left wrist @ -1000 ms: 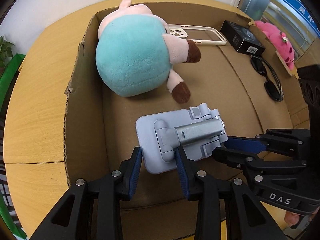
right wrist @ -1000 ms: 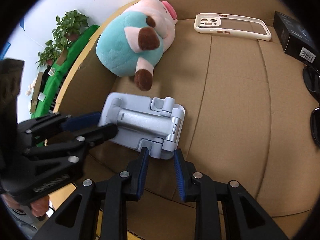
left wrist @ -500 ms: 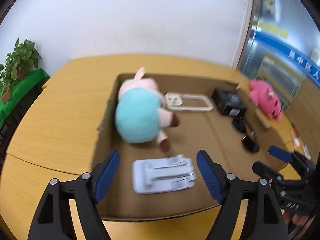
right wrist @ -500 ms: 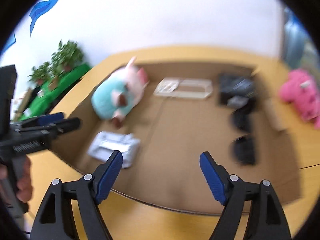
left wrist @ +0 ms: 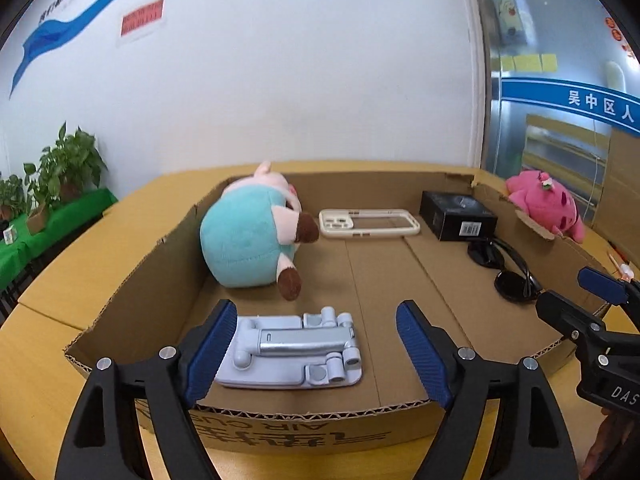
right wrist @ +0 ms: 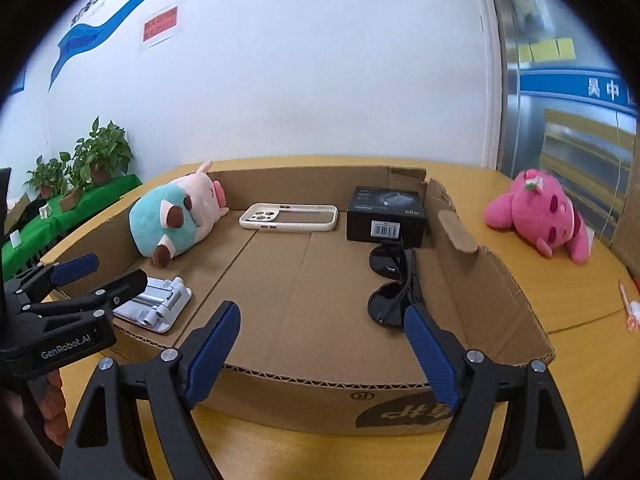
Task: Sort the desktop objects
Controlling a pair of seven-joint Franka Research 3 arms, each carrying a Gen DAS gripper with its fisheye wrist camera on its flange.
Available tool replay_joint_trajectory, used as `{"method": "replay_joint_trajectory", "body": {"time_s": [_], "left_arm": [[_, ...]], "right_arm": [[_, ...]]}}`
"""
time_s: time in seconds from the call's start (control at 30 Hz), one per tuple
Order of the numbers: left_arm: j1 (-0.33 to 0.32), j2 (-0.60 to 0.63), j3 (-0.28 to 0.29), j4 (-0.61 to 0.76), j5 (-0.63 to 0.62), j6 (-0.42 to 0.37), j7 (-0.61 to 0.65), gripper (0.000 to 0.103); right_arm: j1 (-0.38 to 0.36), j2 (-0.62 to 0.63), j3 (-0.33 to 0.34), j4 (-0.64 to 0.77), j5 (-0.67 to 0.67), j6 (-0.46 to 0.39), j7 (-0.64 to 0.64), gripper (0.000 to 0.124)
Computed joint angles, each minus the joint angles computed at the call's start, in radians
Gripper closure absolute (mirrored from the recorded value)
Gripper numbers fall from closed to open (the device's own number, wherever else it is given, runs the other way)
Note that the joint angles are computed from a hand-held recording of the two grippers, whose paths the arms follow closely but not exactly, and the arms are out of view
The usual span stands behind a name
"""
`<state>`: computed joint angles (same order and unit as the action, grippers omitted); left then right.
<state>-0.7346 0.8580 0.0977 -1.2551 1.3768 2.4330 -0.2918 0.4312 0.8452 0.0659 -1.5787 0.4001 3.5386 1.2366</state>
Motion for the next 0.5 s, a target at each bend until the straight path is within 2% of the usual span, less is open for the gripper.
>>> {"method": "replay_joint_trajectory", "body": {"time_s": [0.07, 0.13, 0.5], "left_arm": [[0.0, -0.003, 0.005, -0.006, 0.014, 0.012, -0.014, 0.011], [0.004, -0.002, 0.002, -0.003, 0.019, 0.026, -0.007, 0.006], [0.003, 0.005, 0.003, 0.006, 0.0, 0.023, 0.013, 0.005]], "right_arm": [[0.004, 0.012, 0.004, -0.005, -0.001, 0.053, 0.001, 0.038], [0.008, 0.013, 0.003, -0.008, 0.01, 0.061, -0.003, 0.037], [0.009, 0.011, 0.003, -0.006, 0.032, 0.055, -0.02, 0.036]]}}
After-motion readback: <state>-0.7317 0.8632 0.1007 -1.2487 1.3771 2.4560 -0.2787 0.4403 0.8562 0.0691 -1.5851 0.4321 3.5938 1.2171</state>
